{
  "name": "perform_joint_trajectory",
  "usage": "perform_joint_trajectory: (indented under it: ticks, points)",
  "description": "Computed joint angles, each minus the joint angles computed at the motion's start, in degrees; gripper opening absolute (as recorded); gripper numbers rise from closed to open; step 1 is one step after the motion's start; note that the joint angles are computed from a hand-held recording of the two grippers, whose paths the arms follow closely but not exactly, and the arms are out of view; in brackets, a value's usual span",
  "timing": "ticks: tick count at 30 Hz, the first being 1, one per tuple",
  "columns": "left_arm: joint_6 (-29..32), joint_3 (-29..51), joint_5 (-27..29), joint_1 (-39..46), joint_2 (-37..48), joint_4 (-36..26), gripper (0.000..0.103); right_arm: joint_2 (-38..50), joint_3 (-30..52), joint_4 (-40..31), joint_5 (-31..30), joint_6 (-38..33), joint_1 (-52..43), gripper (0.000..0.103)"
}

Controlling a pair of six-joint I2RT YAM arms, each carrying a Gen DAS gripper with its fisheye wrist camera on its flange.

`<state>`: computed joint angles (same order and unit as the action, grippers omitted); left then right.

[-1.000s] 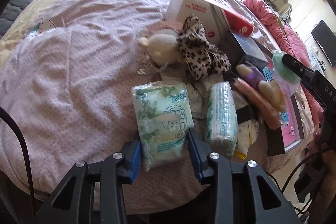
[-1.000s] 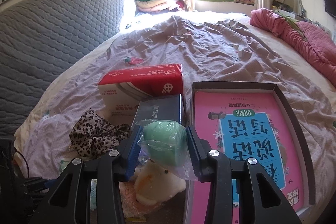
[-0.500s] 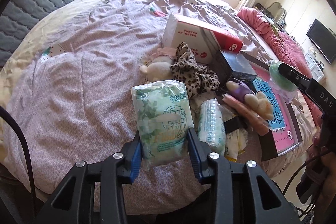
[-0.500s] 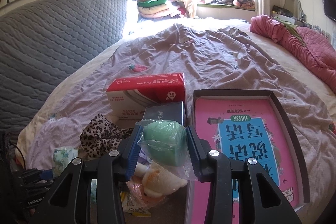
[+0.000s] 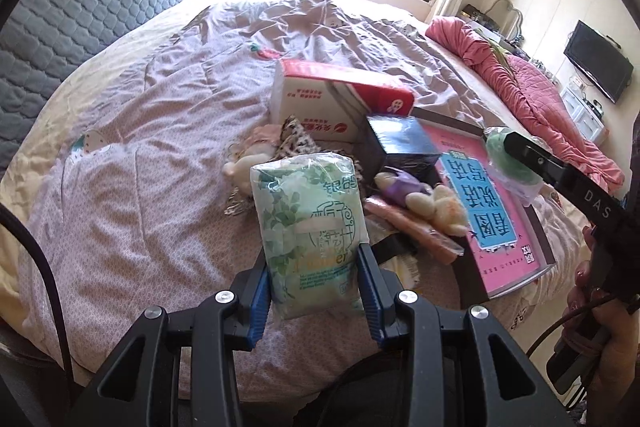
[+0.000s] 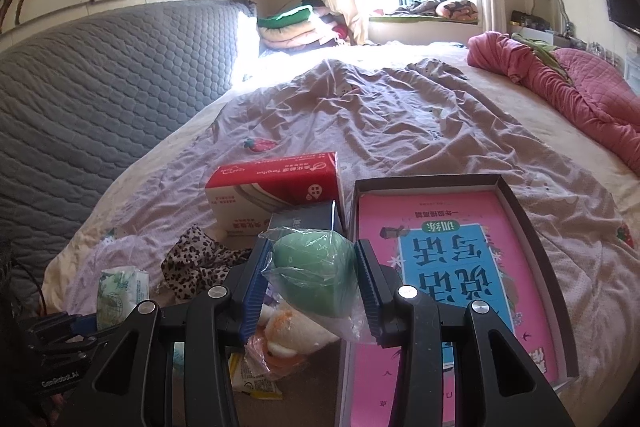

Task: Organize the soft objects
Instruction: 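Carry the wipes pack with the left tool while the right tool carries the soap toward the pink book tray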

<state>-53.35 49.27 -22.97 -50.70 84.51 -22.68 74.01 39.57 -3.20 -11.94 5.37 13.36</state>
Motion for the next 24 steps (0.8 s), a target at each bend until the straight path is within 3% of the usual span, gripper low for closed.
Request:
perform_joint_trajectory:
  ticks: [24]
  points:
    - [5.68,25.13,-3.32,-5.91,12.90,-9.95,0.040,-10.22,-2.20,-3.97,-7.88,-0.32,-12.64,0.044]
